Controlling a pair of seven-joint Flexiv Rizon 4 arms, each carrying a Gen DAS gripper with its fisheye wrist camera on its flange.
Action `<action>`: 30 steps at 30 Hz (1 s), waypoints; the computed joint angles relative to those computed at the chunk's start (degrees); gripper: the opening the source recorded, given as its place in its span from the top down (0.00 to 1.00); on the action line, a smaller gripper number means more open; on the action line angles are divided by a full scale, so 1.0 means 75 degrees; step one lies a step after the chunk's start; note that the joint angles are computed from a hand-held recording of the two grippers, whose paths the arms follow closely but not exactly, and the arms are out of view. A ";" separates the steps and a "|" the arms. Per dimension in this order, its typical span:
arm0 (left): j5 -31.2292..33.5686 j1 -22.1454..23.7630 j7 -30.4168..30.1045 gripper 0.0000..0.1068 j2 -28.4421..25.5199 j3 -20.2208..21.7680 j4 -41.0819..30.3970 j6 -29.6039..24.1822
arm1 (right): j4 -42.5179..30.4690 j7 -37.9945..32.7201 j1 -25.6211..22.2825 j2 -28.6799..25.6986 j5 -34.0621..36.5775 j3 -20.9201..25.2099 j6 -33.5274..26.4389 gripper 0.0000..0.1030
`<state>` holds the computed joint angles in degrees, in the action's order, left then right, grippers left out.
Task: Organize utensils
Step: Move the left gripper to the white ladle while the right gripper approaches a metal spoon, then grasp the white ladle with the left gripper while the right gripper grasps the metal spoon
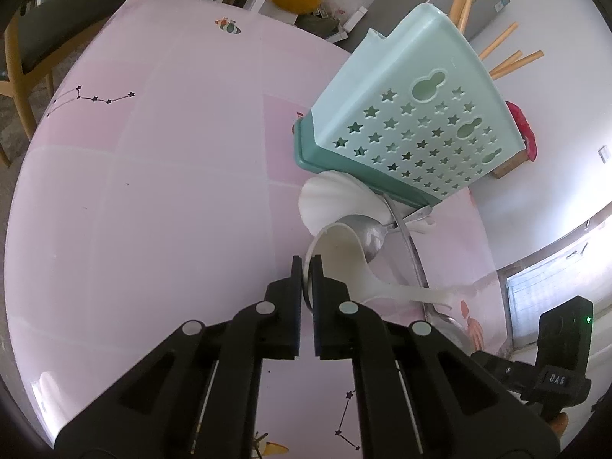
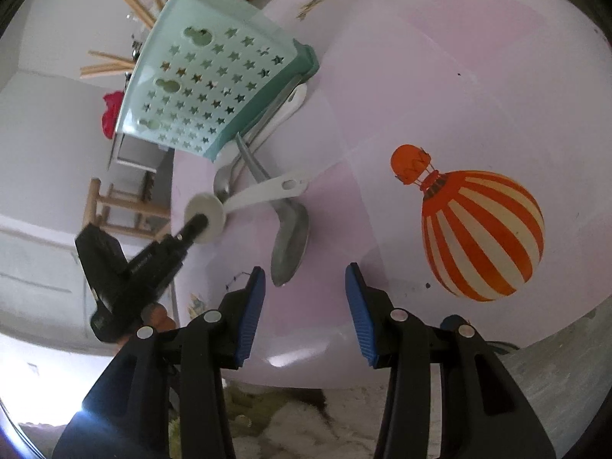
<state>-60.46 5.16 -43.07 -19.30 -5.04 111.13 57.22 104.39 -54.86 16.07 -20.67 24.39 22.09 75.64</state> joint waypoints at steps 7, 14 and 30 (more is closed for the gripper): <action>-0.0023 -0.0003 0.0021 0.97 -0.0008 -0.0005 -0.0002 0.0036 | -0.0095 0.0227 0.0039 -0.0152 -0.0003 -0.0039 0.0230 0.58; -0.0052 -0.0001 0.0052 0.97 -0.0015 -0.0014 0.0007 0.0060 | -0.0215 0.0543 0.0138 -0.0349 -0.0422 -0.0117 0.0265 0.69; -0.0042 -0.0019 0.0055 0.96 -0.0073 -0.0029 -0.0029 0.0189 | -0.0229 0.1114 0.0214 -0.0568 -0.0996 -0.0148 0.0346 0.95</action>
<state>-60.77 5.02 -42.66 -19.84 -5.26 110.91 58.64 102.67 -46.51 17.68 -24.93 16.92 20.98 78.24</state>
